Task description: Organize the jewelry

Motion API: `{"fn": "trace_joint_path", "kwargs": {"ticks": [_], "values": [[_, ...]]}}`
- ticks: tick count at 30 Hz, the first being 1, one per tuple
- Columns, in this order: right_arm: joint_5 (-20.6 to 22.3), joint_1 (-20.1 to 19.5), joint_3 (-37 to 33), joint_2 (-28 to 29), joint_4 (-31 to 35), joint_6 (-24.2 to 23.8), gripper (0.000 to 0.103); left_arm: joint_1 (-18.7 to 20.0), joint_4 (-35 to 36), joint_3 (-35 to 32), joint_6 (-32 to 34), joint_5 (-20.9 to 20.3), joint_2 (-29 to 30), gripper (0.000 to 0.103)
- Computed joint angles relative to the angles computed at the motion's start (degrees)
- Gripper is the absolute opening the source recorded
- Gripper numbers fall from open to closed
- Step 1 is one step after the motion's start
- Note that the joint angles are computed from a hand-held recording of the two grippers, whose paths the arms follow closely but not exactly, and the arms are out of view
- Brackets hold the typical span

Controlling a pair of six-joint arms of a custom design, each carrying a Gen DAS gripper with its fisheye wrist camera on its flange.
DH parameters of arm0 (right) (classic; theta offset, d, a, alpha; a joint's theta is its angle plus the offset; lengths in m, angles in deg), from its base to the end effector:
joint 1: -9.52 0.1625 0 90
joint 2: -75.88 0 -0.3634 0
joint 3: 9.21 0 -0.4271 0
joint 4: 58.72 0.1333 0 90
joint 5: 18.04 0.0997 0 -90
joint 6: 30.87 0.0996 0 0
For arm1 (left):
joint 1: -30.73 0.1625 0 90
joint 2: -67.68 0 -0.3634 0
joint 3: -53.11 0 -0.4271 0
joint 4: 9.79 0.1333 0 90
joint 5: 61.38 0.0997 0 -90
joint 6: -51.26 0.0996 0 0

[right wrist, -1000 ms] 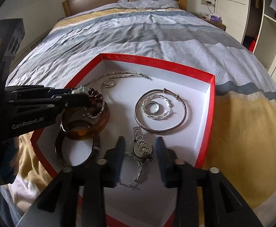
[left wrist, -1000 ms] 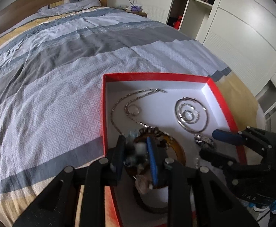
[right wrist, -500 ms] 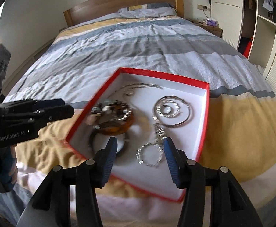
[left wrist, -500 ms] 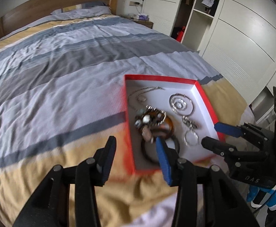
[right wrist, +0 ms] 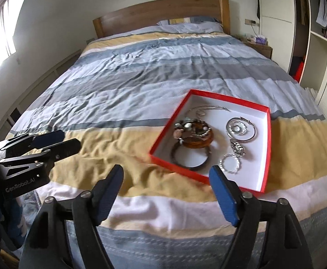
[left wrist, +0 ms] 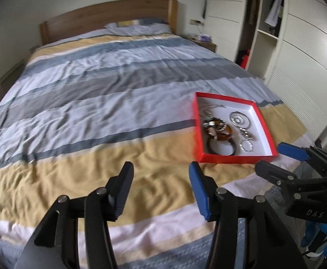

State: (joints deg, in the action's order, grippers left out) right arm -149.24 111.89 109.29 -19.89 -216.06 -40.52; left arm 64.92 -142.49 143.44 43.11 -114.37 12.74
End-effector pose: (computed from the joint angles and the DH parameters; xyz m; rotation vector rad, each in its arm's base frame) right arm 0.1692 -0.4553 0.3757 0.0903 -2.3047 0.9552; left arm -0.4423 -0.5341 0.1464 0.9975 2.3958 -0.6005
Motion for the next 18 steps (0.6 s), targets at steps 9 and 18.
{"fn": "trace_joint_path", "kwargs": {"ticks": [9,18], "values": [[-5.41,4.62,1.77,1.42,-3.39,3.04,0.1,-2.23,-0.52,8.44,-4.14,7.1,-8.76,0.057],[-9.35,8.43,1.48,4.05,-4.76,1.5,0.102,-3.37,-0.1,13.66,-6.42,11.59,-14.69,0.057]]}}
